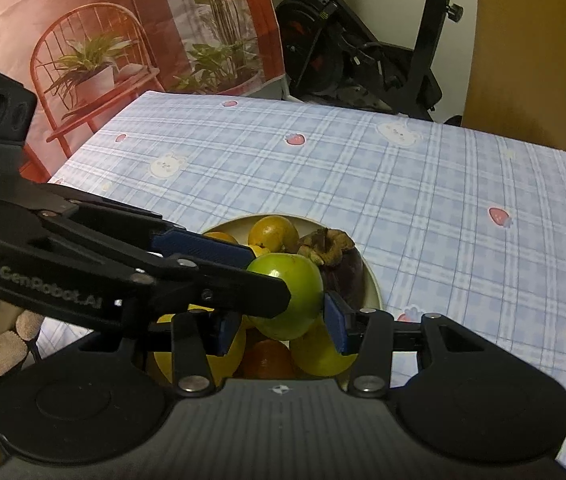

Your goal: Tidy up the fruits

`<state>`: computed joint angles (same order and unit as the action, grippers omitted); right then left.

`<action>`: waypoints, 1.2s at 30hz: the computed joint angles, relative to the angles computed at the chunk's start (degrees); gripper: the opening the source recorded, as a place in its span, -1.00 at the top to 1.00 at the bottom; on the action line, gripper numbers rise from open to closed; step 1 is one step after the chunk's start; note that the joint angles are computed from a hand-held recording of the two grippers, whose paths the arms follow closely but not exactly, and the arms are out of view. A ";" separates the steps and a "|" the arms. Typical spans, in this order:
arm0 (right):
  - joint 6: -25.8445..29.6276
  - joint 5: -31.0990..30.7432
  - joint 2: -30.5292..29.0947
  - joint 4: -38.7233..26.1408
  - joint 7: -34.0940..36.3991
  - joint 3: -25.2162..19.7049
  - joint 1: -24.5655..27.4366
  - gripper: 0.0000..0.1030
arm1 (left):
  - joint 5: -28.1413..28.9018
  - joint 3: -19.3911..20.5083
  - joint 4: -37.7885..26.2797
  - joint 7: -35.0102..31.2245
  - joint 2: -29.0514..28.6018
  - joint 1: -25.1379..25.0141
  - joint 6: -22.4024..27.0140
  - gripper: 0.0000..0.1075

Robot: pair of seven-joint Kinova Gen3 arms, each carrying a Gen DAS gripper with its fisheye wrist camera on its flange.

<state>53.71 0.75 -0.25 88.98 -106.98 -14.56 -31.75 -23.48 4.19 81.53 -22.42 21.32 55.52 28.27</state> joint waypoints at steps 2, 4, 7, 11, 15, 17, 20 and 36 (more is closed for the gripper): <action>-0.24 -0.88 -0.16 0.27 -0.10 0.26 0.28 0.07 | -0.09 -0.07 -0.23 0.15 0.19 0.10 0.13 0.18; -0.35 -1.32 -0.21 0.37 -0.54 0.36 0.46 0.07 | -0.39 -0.19 -0.34 0.41 -0.01 0.44 0.66 0.18; -0.47 -1.10 -0.21 0.43 -1.43 0.18 0.36 0.07 | -0.82 -0.10 -0.47 0.64 -0.12 0.58 1.06 0.18; 0.02 -0.14 -0.10 0.08 -2.75 -0.13 0.02 0.07 | -1.42 -0.05 -0.50 1.19 -0.40 0.79 1.88 0.17; -0.02 0.48 0.00 0.05 -3.91 -0.23 -0.19 0.07 | -2.01 -0.12 -0.76 2.66 -0.50 1.05 3.38 0.07; 0.16 1.36 0.09 -0.10 -4.84 -0.40 -0.47 0.07 | -2.45 -0.03 -0.83 3.43 -0.74 1.15 4.41 -0.02; 0.66 2.60 0.15 -0.36 -6.36 -0.62 -0.91 0.06 | -3.47 0.35 -1.43 4.06 -1.04 1.32 6.81 -0.07; 1.47 14.24 -1.96 -0.20 -22.62 -3.99 -4.28 -0.71 | -22.94 2.93 -5.36 15.95 -3.25 9.54 28.56 -0.66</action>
<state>55.18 14.99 -2.22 88.78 -129.59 -18.55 -36.03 -46.43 7.11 76.17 -6.48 18.07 65.06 56.83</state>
